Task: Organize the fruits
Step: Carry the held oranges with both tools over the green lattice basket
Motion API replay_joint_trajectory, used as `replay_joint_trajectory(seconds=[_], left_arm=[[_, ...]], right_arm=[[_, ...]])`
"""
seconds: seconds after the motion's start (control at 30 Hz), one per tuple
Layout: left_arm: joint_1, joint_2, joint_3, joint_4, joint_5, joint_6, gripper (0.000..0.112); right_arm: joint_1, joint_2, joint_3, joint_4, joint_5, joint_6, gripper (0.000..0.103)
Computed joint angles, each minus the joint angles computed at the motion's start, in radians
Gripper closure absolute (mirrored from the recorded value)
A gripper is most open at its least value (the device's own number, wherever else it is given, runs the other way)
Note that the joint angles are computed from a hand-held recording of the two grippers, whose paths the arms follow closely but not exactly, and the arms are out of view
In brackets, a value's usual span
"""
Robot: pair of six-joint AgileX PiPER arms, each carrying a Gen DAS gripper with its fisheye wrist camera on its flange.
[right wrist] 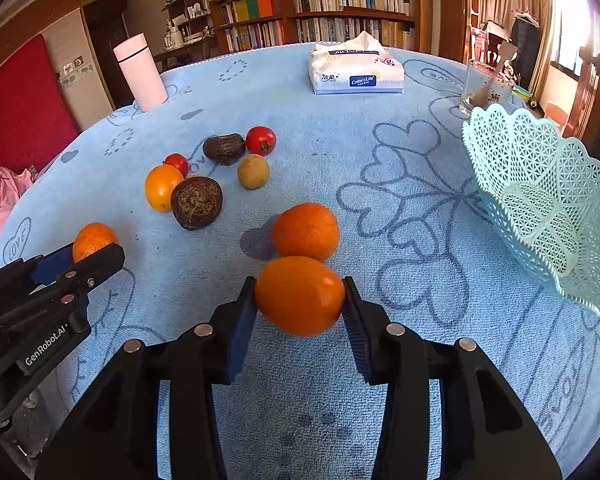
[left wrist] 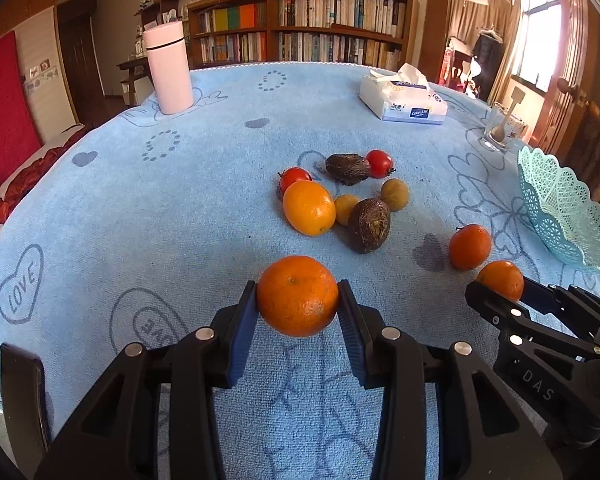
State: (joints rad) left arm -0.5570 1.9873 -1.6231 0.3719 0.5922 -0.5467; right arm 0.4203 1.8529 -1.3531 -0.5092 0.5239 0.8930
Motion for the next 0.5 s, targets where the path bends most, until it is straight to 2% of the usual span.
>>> replay_joint_trajectory(seconds=[0.33, 0.37, 0.43, 0.5], left_arm=[[-0.101, 0.061, -0.144, 0.053, 0.087, -0.007, 0.072], [-0.113, 0.072, -0.168, 0.053, 0.098, -0.002, 0.072], [-0.137, 0.098, -0.222, 0.052, 0.122, 0.011, 0.072], [-0.162, 0.125, -0.279, 0.049, 0.148, 0.028, 0.072]], right_arm=[[-0.09, -0.167, 0.151, -0.245, 0.008, 0.216, 0.06], [-0.107, -0.182, 0.163, -0.252, 0.004, 0.216, 0.06], [-0.158, -0.214, 0.193, -0.185, -0.06, 0.135, 0.06], [-0.16, -0.228, 0.203, -0.235, -0.046, 0.162, 0.06]])
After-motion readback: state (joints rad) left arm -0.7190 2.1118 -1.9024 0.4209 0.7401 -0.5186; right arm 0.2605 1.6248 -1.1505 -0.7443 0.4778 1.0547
